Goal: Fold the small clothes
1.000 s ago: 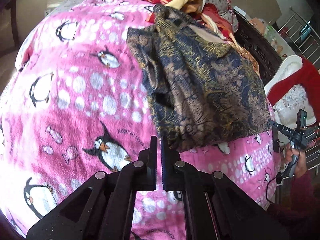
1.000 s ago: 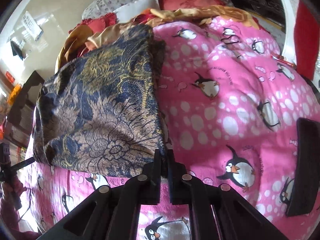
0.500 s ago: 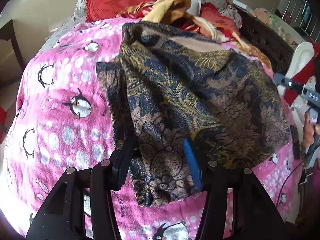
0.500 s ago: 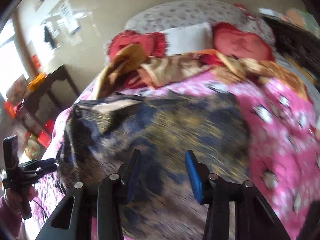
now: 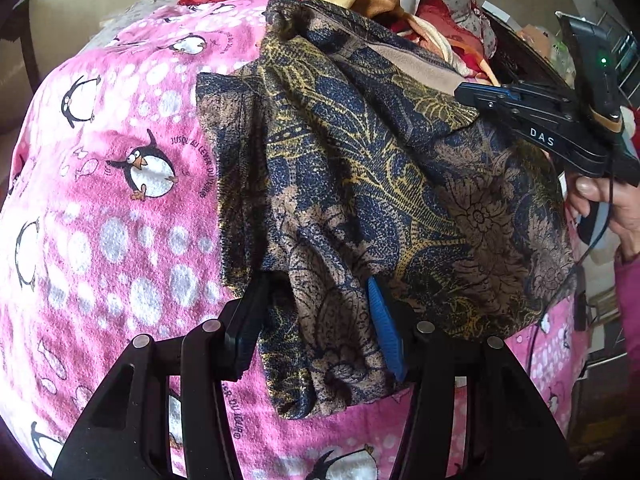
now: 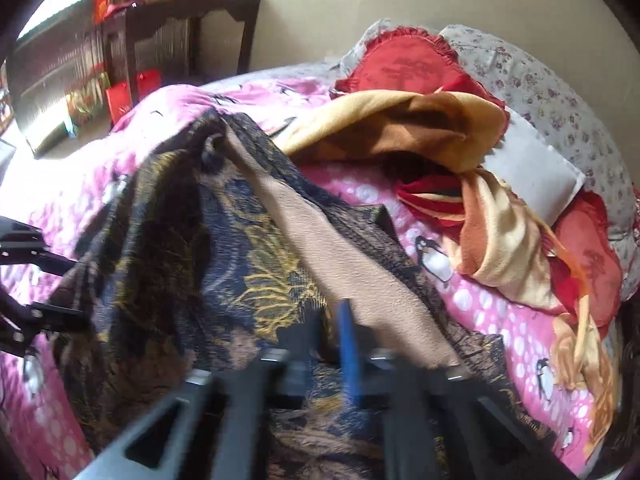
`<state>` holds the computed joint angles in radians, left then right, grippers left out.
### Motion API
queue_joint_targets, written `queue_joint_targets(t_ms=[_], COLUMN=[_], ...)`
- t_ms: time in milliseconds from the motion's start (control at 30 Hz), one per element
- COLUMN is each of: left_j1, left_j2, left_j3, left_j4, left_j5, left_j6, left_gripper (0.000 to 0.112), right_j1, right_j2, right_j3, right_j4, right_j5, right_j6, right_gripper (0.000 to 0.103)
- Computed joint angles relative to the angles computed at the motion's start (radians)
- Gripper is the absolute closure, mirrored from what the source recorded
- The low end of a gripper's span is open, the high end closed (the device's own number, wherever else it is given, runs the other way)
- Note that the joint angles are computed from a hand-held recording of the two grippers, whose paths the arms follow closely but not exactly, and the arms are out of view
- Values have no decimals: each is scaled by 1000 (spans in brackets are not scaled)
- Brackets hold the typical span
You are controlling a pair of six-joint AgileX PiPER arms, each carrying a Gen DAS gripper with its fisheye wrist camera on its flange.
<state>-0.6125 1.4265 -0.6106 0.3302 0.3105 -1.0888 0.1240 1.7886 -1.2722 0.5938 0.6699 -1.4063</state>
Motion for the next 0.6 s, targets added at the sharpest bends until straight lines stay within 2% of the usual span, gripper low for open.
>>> queue_joint_targets(t_ms=[100,167,200,267,300,333,367,400,433,500,533,567,600], left_j1=[2,-2,-10,-22,-26,-29,-27,-26,-27,-29,-30,-31,-35], left_j2=[-11,-2,-3,-9,-13,-17,-15,-15,-13,-13,-12,-13,-16], left_j3=[11,5,5,5,8,12,13,13,13,16,17,17,17], left_j4=[-1,9,26,50,59,63,62,62,69,83,89,91,93], left_j5=[-12,-6,0,8,11,14,10,8,5,1,-1,1,5], left_j6=[-13,-18,-34,-56,-62,-66,-65,-68,-79,-103,-111,-113,-115], left_gripper=[61,61,61,61,61,61,61,61,61,61,61,61,61], right_j1=[-9,2,-5,-54,-64,-66,-61,-58,-54,-27,-15,-12,-5], right_j2=[19,54,78,110,111,112,112,115,105,84,87,83,78], right_j3=[-34,-84,-122,-184,-194,-207,-219,-226,-210,-163,-158,-137,-117], right_j4=[55,54,65,177,198,180,146,121,106,30,-10,-39,-60], right_j5=[-3,-4,34,190,233,271,299,318,313,250,232,212,186], right_j6=[12,100,138,107,96,107,121,123,108,96,107,108,108], right_gripper=[102,102,102,102,99,85,58,50,48,48,54,72,81])
